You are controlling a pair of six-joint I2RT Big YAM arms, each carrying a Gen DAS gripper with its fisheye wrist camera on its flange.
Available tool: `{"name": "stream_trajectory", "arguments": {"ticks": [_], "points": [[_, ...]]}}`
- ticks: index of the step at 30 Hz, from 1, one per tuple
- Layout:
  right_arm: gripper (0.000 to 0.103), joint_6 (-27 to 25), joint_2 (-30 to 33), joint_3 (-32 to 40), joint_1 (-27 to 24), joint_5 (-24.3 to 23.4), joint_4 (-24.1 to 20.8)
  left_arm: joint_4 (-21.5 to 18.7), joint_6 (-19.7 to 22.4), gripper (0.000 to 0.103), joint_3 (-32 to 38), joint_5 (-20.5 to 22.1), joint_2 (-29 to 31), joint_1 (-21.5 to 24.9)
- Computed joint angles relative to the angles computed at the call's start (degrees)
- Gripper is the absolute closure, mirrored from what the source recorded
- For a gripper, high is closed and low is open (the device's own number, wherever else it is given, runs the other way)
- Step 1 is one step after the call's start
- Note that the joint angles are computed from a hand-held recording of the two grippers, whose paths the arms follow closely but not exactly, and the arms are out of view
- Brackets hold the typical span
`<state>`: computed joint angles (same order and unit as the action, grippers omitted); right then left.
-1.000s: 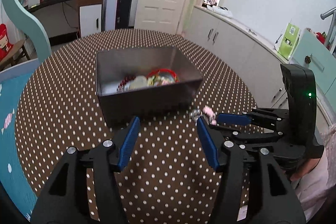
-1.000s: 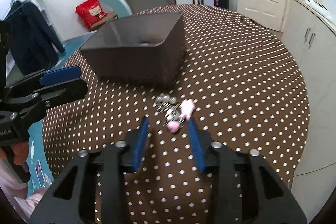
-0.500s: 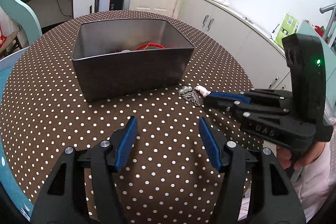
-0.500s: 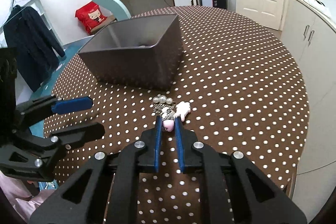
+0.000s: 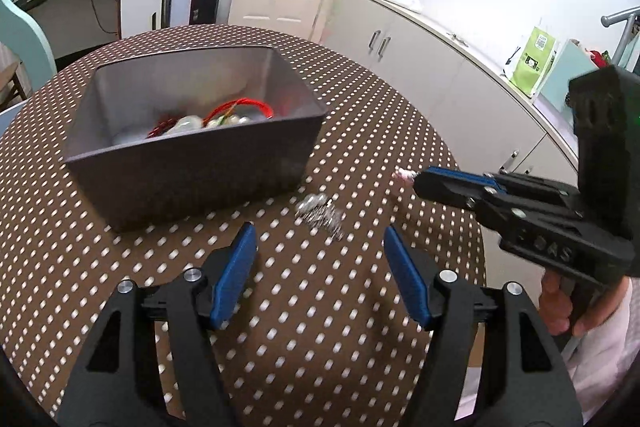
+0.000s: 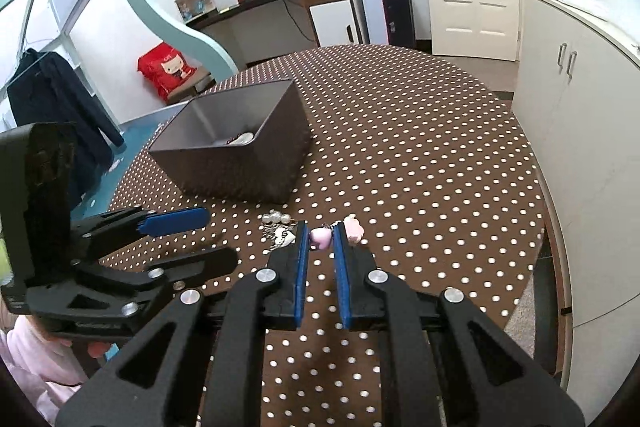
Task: Organize jewelry
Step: 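Grasp the last silver chain with the left tool while the right tool holds the cluster, then carry the charm cluster and silver chain over the grey tray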
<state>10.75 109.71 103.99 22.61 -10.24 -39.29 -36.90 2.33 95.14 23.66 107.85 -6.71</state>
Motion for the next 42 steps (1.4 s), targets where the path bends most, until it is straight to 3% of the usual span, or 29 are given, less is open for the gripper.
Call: {"name": "stream_trajectory", "arguments": {"ticks": [5,8,13,17,30,42], "points": [[0.091,1.13,-0.36,-0.96,-1.13,-1.24,0.83,0.78,0.86,0.038,2.92,-2.7,2.59,-1.65],[0.091,1.93,-0.26,-1.47,-1.75,-2.75,1.48,-0.53,-0.09,0.051,5.27,-2.79,4.55,-1.85],[0.091,2.44,0.22,-1.44,-2.29,-4.05,1.72,-4.25,0.57,0.094,7.61,-3.25,6.32,-2.09],[0.091,2.46,0.22,-1.81,-2.61,-4.83,2.16,-3.74,3.12,0.096,6.18,-5.34,5.42,-2.58],[0.091,2.13,-0.37,-1.77,-2.9,-5.41,2.61,-2.46,1.64,0.096,4.18,-4.87,2.41,-1.79],[0.091,-1.91,0.9,5.84,-1.37,-3.58,2.37,8.09,-1.51,0.096,-0.59,-3.63,-5.97,0.23]]}}
